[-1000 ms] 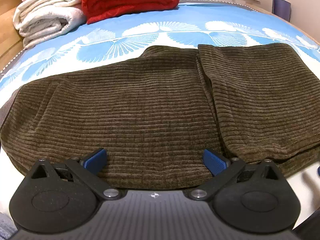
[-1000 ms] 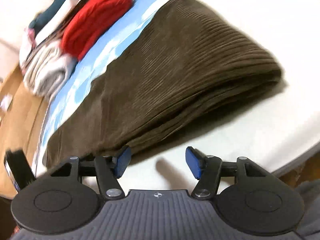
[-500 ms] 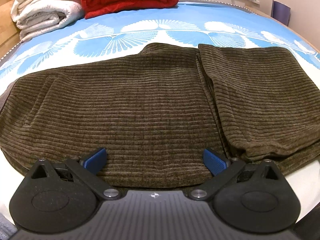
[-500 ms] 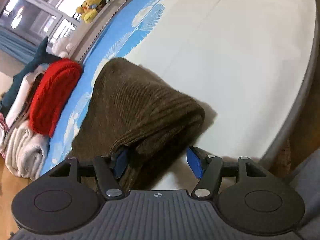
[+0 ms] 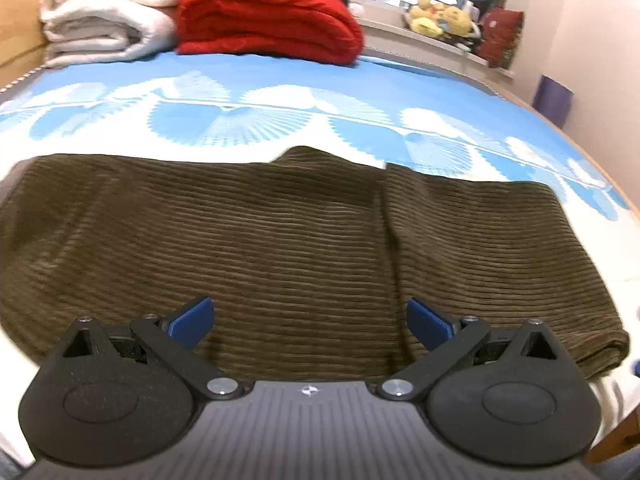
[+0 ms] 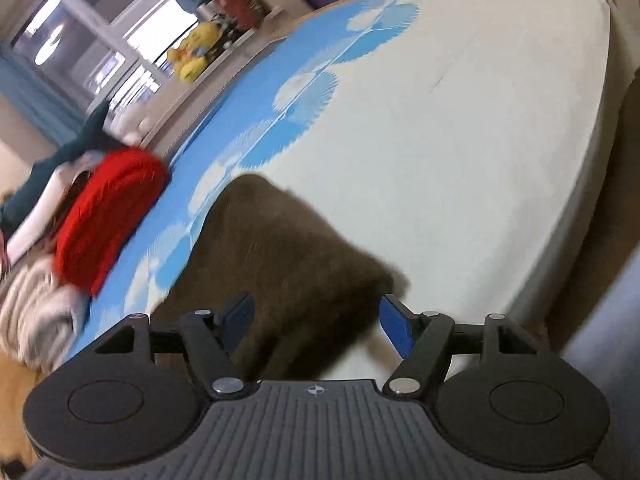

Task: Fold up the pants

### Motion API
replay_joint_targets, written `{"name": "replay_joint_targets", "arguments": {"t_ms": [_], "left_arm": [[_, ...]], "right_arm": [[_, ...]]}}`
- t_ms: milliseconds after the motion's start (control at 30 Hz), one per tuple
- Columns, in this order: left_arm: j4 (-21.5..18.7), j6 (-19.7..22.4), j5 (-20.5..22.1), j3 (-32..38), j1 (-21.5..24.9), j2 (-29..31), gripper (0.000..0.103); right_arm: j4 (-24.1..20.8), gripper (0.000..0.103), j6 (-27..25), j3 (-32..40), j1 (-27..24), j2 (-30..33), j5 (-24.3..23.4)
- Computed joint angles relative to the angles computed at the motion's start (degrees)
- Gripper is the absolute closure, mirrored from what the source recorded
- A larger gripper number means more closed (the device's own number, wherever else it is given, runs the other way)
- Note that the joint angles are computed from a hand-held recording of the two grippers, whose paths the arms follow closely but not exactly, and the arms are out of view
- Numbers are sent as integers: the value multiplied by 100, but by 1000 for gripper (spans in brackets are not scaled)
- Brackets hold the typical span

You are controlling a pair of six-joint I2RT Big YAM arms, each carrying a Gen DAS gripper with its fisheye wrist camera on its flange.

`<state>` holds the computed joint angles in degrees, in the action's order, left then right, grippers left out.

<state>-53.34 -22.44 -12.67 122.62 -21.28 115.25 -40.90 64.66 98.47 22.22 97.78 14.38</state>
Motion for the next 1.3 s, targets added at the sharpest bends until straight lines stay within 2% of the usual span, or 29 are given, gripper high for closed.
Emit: {"name": "replay_joint_targets", "arguments": {"t_ms": [67,100,133,167,200,267,333,400,433,500,567,633,733,833,867,933,967,1033,1100,1133,1167,1300], "left_arm": [[-129,267,70,258,-75,204,0],[-337,548,-21,467,-130,372,0],[-323,784,-255,451,-195,433,0],[-22,874,-413,175,-238,316,0],[143,967,-510,14,-270,241,0],[228,1112,-541,-55,-278,190,0],[171,1067,-490,-47,-247,158,0],[49,829,-325,-39,-159,84,0],[7,717,-230,-57,-99,23,0],[-71,443,-148,-146,33,-154,0],[-200,165,-109,-130,205,-293,0],[-384,-74,-187,-44,383,-380,0],[-635,-290,-163,114,684,-472,0],[-888,108,-229,304,931,-496,0],[-873,259,-313,267,985,-535,0],[-694,411,-417,6,1093,-693,0],[-611,354,-405,-134,1160,-769,0],[-559,-9,-243,-312,1294,-828,0],[-640,-336,-27,-350,1397,-785,0],[-759,-448,-3,-285,1431,-722,0],[-858,-519,-10,-197,1461,-666,0],[-673,-654,42,-137,1532,-659,0]], "right_arm": [[-162,31,131,287,-69,291,57],[-321,31,108,465,-100,477,6],[-674,32,24,721,-121,692,-67],[-1003,33,-86,988,-93,921,-66],[-1045,33,-463,1056,8,977,228],[-1430,32,-1238,1377,215,1150,725],[-1279,32,-1402,1273,254,1092,804],[-1152,31,-1002,1226,125,1058,344],[-922,29,-617,1089,10,1000,-76],[-225,19,-73,618,-148,802,-478],[184,5,308,428,-134,742,-567],[416,0,446,343,-136,731,-545],[319,0,439,595,-26,937,-84],[377,0,629,599,62,982,274],[415,3,682,542,59,942,267],[351,11,1137,377,39,778,251],[339,12,1425,260,22,677,253],[100,12,1657,233,-1,602,531],[-201,12,1609,338,-30,642,844],[-166,8,1565,341,-78,666,755],[45,2,1468,284,-125,676,612],[614,2,686,299,-206,852,239]]}}
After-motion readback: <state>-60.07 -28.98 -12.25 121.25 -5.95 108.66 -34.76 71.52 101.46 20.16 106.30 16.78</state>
